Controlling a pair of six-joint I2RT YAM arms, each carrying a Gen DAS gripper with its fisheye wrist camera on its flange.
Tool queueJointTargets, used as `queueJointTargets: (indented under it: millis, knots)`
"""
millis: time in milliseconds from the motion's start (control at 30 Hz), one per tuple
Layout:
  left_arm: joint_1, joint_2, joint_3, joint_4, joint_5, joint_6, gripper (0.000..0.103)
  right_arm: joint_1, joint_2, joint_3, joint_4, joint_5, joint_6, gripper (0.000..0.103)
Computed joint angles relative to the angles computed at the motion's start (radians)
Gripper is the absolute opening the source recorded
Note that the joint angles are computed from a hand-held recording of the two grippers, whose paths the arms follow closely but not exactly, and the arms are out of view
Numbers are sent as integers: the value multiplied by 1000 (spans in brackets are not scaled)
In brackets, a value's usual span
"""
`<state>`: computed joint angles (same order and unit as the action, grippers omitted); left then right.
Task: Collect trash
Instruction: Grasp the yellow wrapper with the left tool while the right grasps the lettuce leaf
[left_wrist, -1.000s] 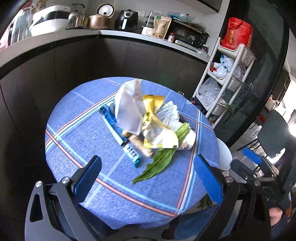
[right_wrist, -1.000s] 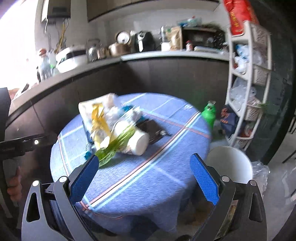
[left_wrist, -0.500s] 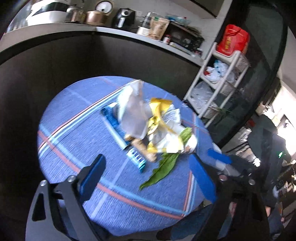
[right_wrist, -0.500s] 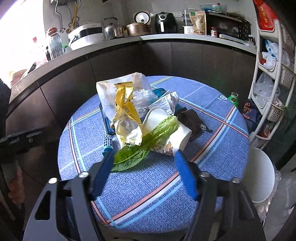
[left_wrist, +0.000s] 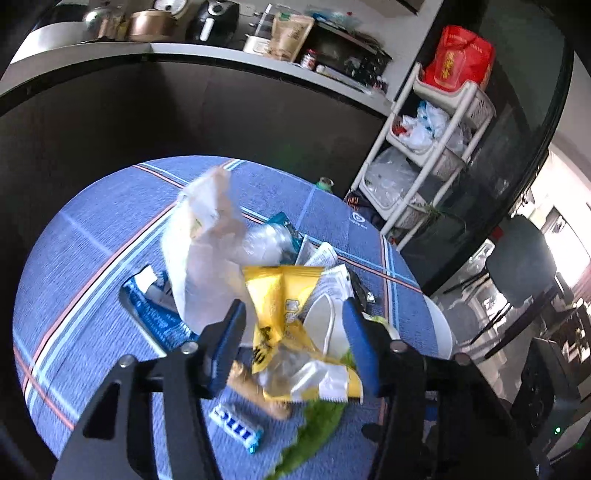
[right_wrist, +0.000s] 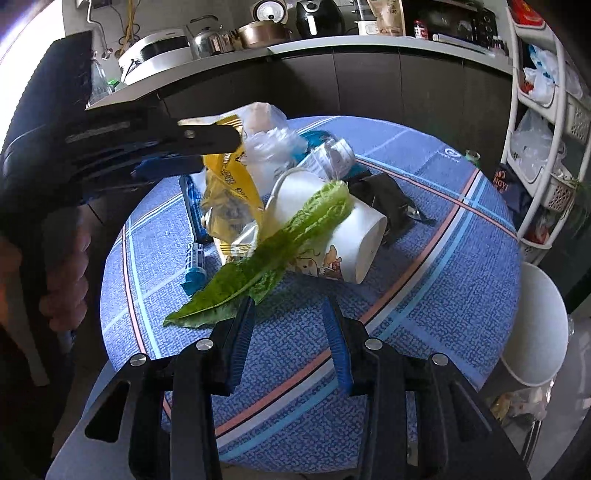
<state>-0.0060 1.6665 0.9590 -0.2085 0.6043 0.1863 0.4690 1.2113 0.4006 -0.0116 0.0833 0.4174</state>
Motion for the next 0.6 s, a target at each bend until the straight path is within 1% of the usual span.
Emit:
queueJointTargets:
  millis: [100, 167, 200, 233, 300, 367, 400, 433, 467, 500, 567, 600]
  knots:
    - [-25, 45, 32, -1, -32, -6, 53, -19, 40, 0, 39, -32, 9, 37]
    - [-26, 65, 46, -15, -29, -4, 53, -26, 62, 4, 59, -43, 10, 37]
    - [-25, 70, 49, -20, -22, 1, 46, -33, 70, 5, 67, -53, 10, 37]
    - [-21, 75, 53, -28, -12, 11, 30, -39, 84, 7, 82, -67, 15, 37]
    - [-15, 79, 57, -53, 3, 34, 27, -59, 116, 15, 109, -96, 13, 37]
    - [-10, 72, 48, -56, 6, 46, 27, -57, 142, 21, 133, -97, 19, 37]
    - [-9, 69, 47, -56, 7, 48, 30, -62, 158, 25, 146, -104, 22, 37]
    - [-6, 69, 48, -57, 11, 48, 49, -70, 171, 30, 157, -115, 25, 37]
    - [0, 74, 54, -68, 23, 53, 58, -78, 186, 32, 178, -135, 34, 37]
    - [1, 74, 53, -63, 25, 46, 61, -81, 195, 32, 191, -146, 43, 37]
    - [-1, 84, 61, -70, 24, 53, 59, -75, 213, 40, 207, -154, 54, 37]
    - [-5, 93, 69, -76, 25, 55, 49, -69, 215, 42, 213, -154, 58, 37]
